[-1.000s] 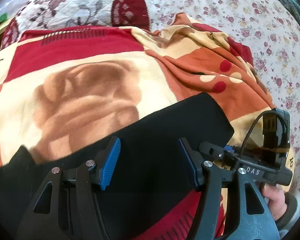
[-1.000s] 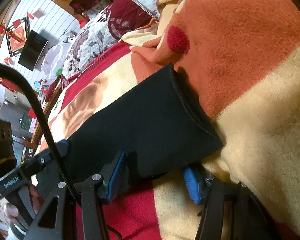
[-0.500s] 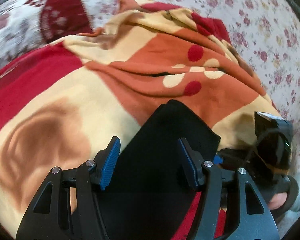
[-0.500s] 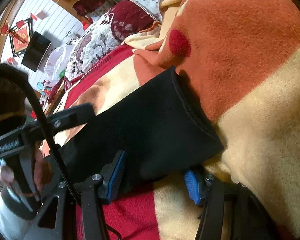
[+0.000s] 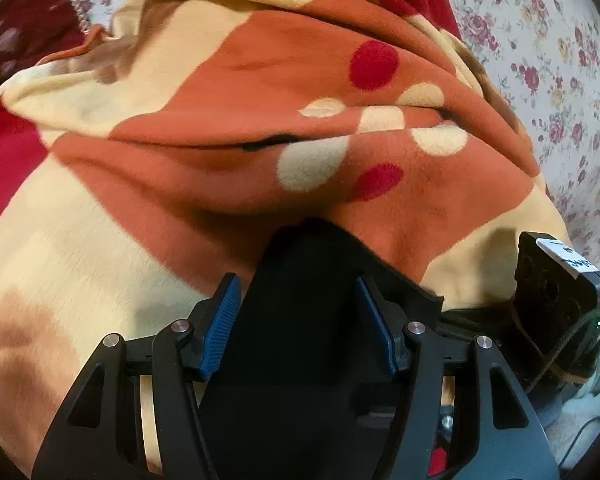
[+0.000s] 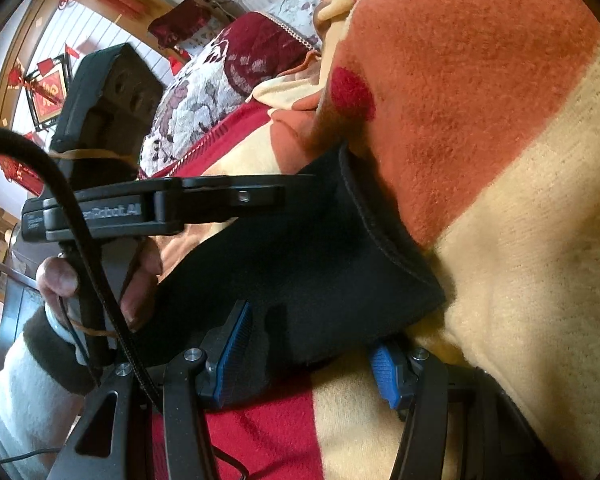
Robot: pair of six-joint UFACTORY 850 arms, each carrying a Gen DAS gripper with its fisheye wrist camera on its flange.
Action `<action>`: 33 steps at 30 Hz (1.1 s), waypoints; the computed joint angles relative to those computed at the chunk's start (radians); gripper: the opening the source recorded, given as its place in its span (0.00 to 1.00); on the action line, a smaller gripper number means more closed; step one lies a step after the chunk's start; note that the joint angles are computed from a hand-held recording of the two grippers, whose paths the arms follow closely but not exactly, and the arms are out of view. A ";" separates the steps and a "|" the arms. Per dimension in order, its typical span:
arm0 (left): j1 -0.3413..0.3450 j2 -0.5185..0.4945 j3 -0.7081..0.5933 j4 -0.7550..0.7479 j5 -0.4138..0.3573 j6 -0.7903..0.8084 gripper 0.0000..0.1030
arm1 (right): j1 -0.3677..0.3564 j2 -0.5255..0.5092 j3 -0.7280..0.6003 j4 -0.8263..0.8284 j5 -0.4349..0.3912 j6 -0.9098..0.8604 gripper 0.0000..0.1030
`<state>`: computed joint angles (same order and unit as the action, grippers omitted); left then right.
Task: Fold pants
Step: 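Grasp one end of the black pants strip with both grippers, then fold the gripped end over the strip and open both grippers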
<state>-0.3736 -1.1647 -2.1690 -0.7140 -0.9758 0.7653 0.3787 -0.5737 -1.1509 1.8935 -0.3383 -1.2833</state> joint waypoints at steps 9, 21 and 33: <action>-0.007 -0.053 -0.071 -0.018 0.006 0.021 0.22 | -0.022 0.007 0.029 0.072 -0.034 -0.032 0.27; 0.011 0.166 0.238 -0.200 0.140 0.196 0.11 | -0.005 0.091 0.079 0.238 -0.034 -0.309 0.09; 0.141 0.564 0.704 -0.504 0.263 0.483 0.11 | 0.130 0.186 0.023 0.279 0.038 -0.615 0.09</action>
<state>-0.2324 -0.6003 -1.4646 -1.2185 -0.7130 1.2485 0.5088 -0.3881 -1.1278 2.1725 -0.3001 -1.8987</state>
